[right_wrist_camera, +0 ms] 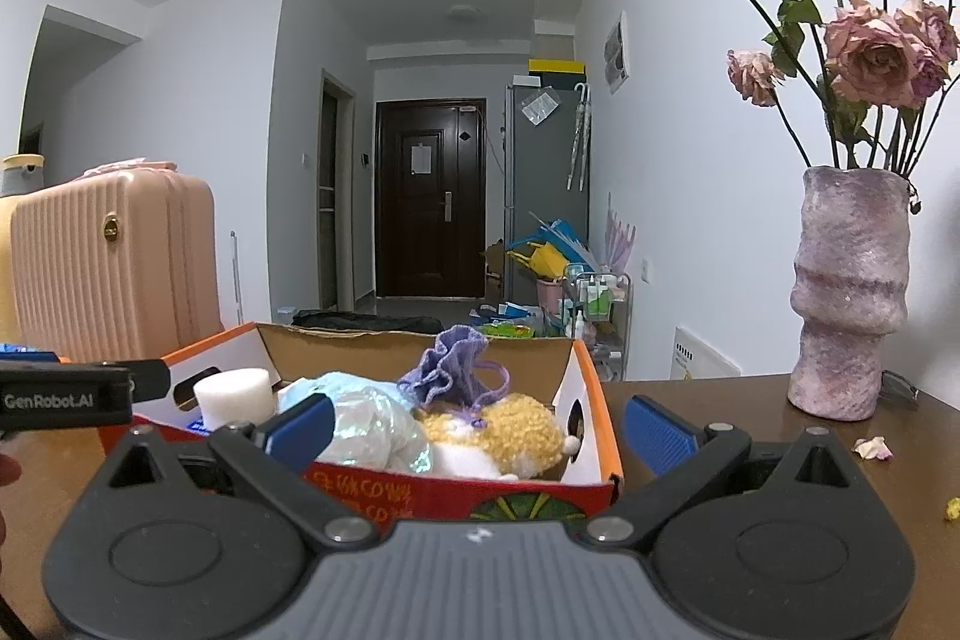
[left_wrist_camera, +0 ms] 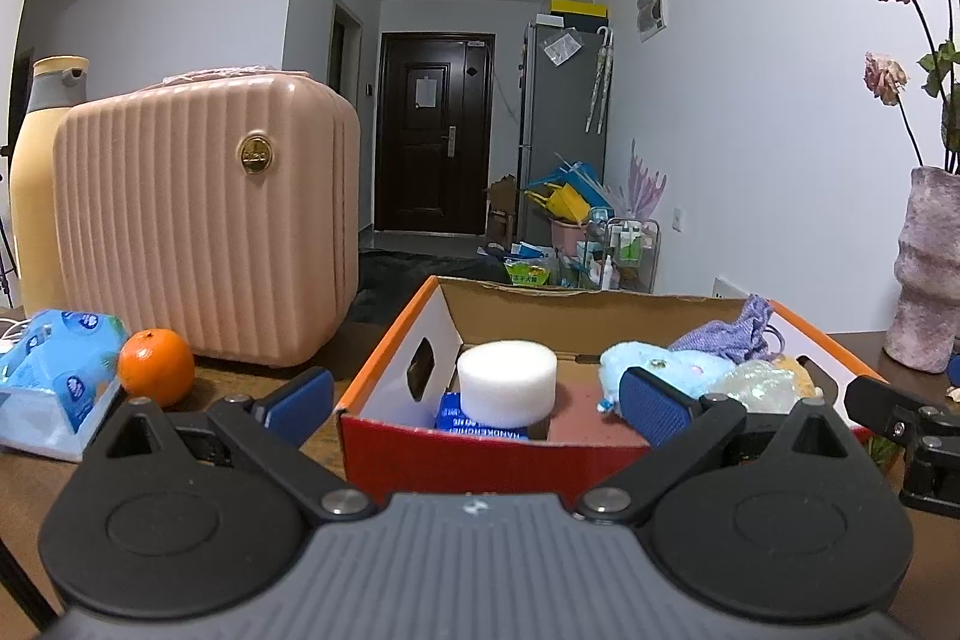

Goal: Organize soft objects
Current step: 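Move both grippers back toward the lilac scrunchie and pink satin bow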

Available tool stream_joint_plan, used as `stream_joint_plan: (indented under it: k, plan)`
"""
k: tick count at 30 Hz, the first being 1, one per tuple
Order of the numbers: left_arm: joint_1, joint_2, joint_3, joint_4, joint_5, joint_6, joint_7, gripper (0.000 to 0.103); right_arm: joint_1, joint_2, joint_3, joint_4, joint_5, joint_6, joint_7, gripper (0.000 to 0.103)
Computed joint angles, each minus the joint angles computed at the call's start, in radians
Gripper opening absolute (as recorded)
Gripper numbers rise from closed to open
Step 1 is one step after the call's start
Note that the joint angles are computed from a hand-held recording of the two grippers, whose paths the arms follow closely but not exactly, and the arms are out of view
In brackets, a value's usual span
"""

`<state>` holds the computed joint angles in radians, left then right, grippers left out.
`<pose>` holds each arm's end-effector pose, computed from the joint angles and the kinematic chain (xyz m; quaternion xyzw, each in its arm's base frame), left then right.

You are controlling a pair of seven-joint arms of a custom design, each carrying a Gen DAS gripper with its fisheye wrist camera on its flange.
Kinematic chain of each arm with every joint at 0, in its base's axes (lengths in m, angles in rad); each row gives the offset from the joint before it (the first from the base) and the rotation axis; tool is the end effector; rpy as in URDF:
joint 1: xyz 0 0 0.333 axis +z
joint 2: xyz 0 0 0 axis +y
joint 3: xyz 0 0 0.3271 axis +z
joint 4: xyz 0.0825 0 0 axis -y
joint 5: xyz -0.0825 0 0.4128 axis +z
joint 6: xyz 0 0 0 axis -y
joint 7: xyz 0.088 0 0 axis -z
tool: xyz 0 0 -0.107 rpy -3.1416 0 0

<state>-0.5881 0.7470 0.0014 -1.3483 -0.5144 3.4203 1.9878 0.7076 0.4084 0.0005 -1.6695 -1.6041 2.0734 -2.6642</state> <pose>0.6964 -0.3961 0.4282 -0.4394 0.6663 -0.5161 0.3109 0.5802 0.4291 0.4111 -0.4254 0.6507 -0.5226 0.3501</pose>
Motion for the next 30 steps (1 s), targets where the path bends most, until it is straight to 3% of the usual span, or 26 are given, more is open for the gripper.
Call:
stream_joint_plan:
  k: [14, 30]
  plan:
    - [0.084, -0.122, -0.108, -0.190, 0.035, 0.050, 0.018, 0.103, 0.023, -0.029, 0.029, -0.039, 0.033, -0.033, 0.002, 0.103]
    - [0.161, -0.252, -0.185, -0.399, 0.076, 0.080, -0.001, 0.103, 0.048, -0.052, 0.068, -0.067, 0.104, -0.052, -0.036, 0.103]
